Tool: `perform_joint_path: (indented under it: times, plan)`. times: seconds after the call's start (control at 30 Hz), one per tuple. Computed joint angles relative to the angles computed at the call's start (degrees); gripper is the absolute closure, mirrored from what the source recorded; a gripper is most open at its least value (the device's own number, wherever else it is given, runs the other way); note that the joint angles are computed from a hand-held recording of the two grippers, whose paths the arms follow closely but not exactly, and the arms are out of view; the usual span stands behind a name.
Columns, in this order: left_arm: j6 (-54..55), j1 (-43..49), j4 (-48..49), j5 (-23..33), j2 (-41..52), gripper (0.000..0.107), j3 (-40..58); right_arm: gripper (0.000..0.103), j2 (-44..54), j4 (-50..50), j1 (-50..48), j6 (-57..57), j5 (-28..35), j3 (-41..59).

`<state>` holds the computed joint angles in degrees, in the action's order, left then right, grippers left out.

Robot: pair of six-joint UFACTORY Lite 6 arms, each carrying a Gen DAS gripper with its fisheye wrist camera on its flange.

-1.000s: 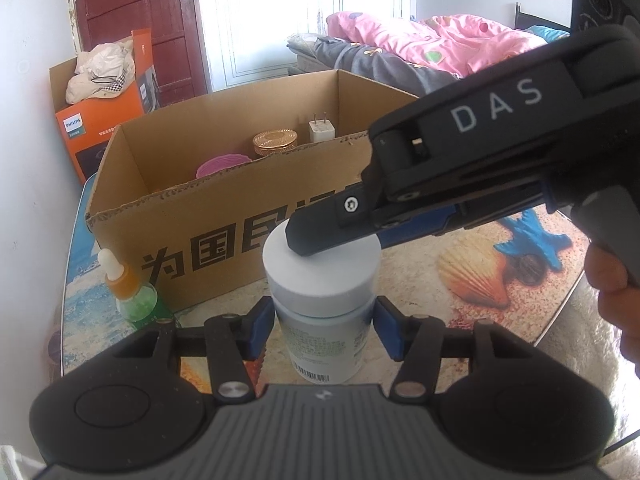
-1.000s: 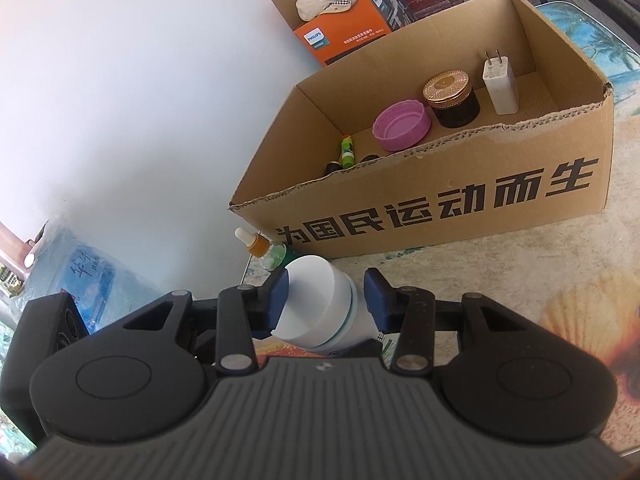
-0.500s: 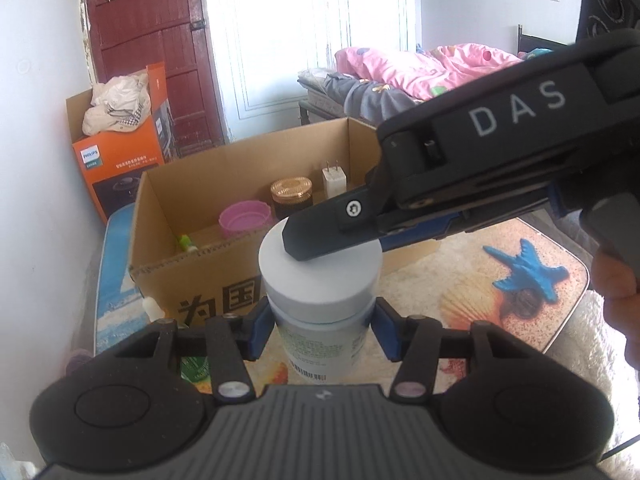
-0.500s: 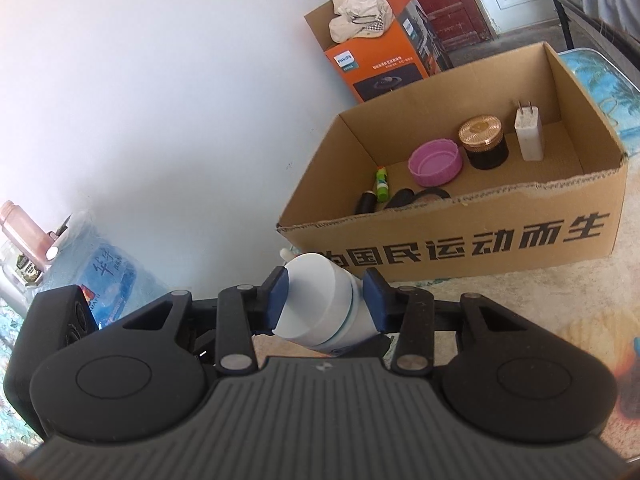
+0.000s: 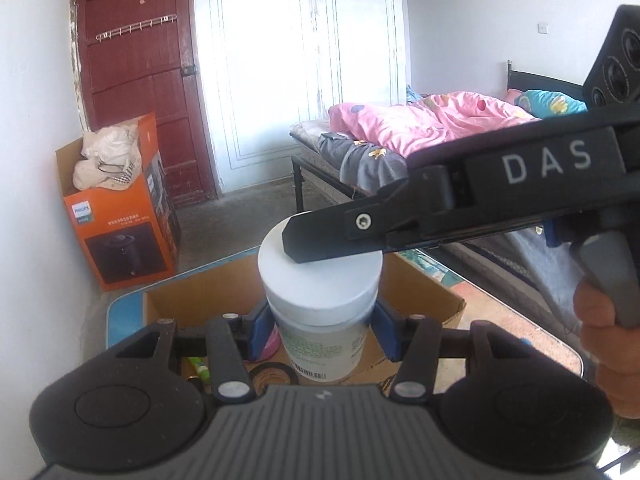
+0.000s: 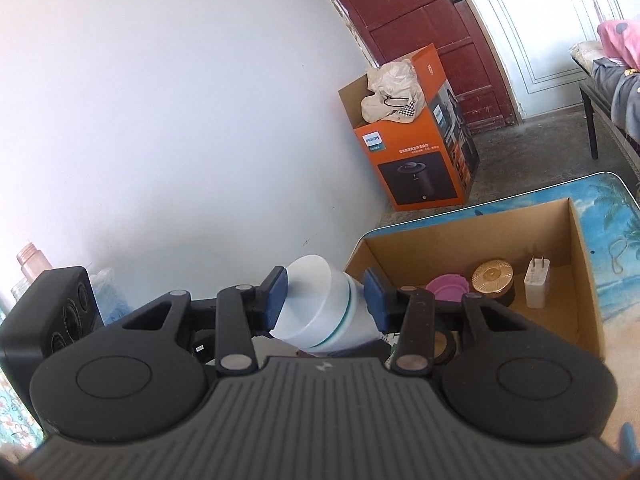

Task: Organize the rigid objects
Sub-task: 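Lift the white pill bottle with the right tool and carry it over the box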

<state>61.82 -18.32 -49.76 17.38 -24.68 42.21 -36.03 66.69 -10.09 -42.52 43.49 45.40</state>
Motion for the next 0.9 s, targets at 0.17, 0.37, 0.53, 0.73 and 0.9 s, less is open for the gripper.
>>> perform_joint_path:
  times: [0.17, 0.37, 0.53, 0.73, 0.9]
  plan:
    - [-6.23, -1.45, 3.08, 2.39, 24.54, 0.053, 18.04, 0.061, 21.54, 4.48, -8.36, -6.25, 5.44, 9.87]
    - [-25.76, -4.48, 21.30, 1.50, 43.63, 0.053, 32.27, 0.061, 41.76, 5.16, -9.12, -8.67, 5.01, 18.25]
    - [-31.71, -3.81, 26.32, 4.75, 52.79, 0.053, 41.12, 0.061, 49.63, 5.74, -5.73, -10.48, 1.09, 21.75]
    - [-33.53, -2.66, 27.76, 8.35, 56.42, 0.053, 45.29, 0.061, 56.71, 5.82, -4.58, -9.87, 1.41, 27.08]
    - [-34.30, -2.55, 27.32, 9.21, 56.72, 0.053, 45.10, 0.061, 59.37, 5.29, -4.03, -8.95, 1.40, 29.20]
